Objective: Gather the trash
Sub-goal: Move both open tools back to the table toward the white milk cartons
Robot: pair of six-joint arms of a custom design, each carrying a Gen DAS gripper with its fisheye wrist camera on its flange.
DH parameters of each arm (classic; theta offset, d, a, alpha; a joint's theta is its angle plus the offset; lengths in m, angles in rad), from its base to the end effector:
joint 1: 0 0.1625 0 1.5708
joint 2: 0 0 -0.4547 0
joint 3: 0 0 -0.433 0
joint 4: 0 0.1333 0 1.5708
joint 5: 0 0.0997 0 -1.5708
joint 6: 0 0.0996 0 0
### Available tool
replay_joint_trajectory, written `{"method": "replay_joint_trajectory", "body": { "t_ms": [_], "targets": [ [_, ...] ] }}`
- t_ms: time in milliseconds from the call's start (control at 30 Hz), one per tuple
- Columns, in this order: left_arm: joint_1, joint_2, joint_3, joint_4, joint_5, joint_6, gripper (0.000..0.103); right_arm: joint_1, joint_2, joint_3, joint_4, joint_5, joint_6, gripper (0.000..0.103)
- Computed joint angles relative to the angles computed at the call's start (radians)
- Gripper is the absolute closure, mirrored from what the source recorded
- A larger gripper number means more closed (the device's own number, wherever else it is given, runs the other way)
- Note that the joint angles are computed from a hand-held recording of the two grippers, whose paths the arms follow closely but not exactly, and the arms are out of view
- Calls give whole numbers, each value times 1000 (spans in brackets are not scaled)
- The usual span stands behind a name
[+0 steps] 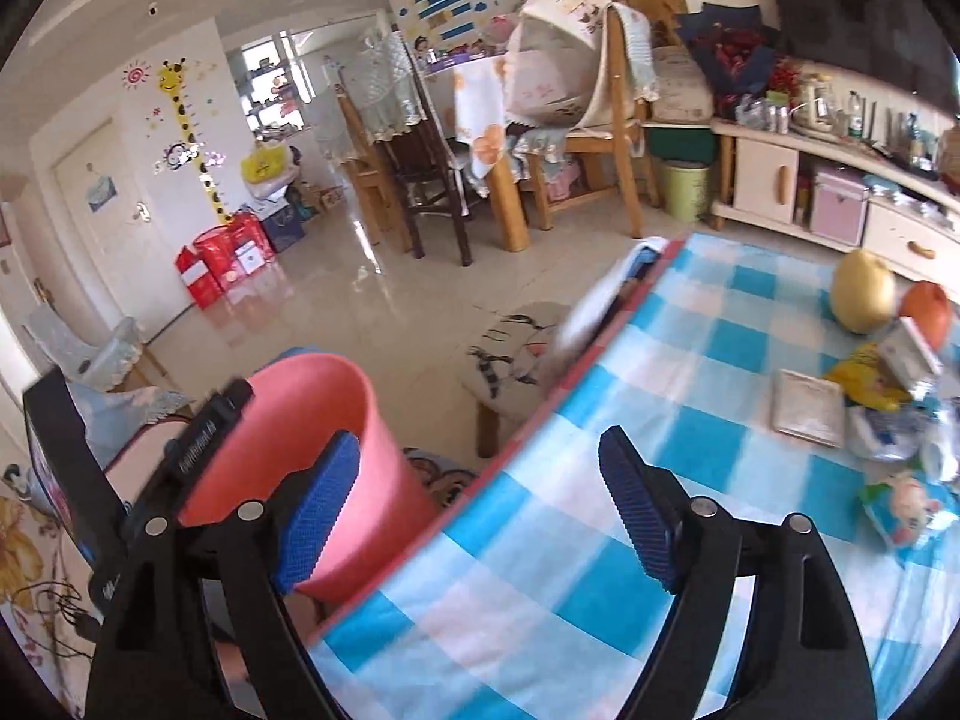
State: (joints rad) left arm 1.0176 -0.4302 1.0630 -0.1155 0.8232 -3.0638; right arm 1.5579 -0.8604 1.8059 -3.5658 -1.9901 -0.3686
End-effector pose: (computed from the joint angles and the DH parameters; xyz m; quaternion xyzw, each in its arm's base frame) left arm -0.2370 -0.7664 -0.0267 0.0752 0.8220 -0.5292 0.1966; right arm 0.0840 -0.6797 0.1973 0.0471 -0.8516 0.4470 0.2698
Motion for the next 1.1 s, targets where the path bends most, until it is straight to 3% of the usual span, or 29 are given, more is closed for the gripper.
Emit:
{"method": "replay_joint_trajectory", "body": {
  "t_ms": [133,200,367,433,500,667,767,867,933,1033,1100],
  "targets": [
    [-19,-34,105,-261,11,243,16,-15,-67,98,-44,-39,-53,21],
    [-19,-27,101,-293,38,325,16,-19,-96,143,-77,-69,-89,21],
    [-32,115,-162,-8,-107,364,17,-47,-139,237,-200,-110,-173,12],
    [-38,177,-276,125,-159,365,24,-64,-154,270,-246,-114,-201,12],
    [-40,177,-274,122,-161,371,24,-89,-164,298,-291,-112,-216,12],
    [-40,135,-183,-12,-145,394,24,-180,-225,357,-308,-66,-139,12],
    [-45,142,-196,11,-144,375,24,-237,-275,393,-319,-21,-87,12],
    [-59,149,-203,51,-133,347,24,-269,-304,407,-352,-35,-77,12],
    [-66,154,-197,22,-163,386,24,-294,-333,416,-353,-23,-52,12],
    [-66,166,-219,46,-190,347,24,-328,-377,426,-347,-14,-5,12],
    [-72,155,-177,-43,-204,430,24,-351,-407,435,-341,-6,30,12]
  ]
}}
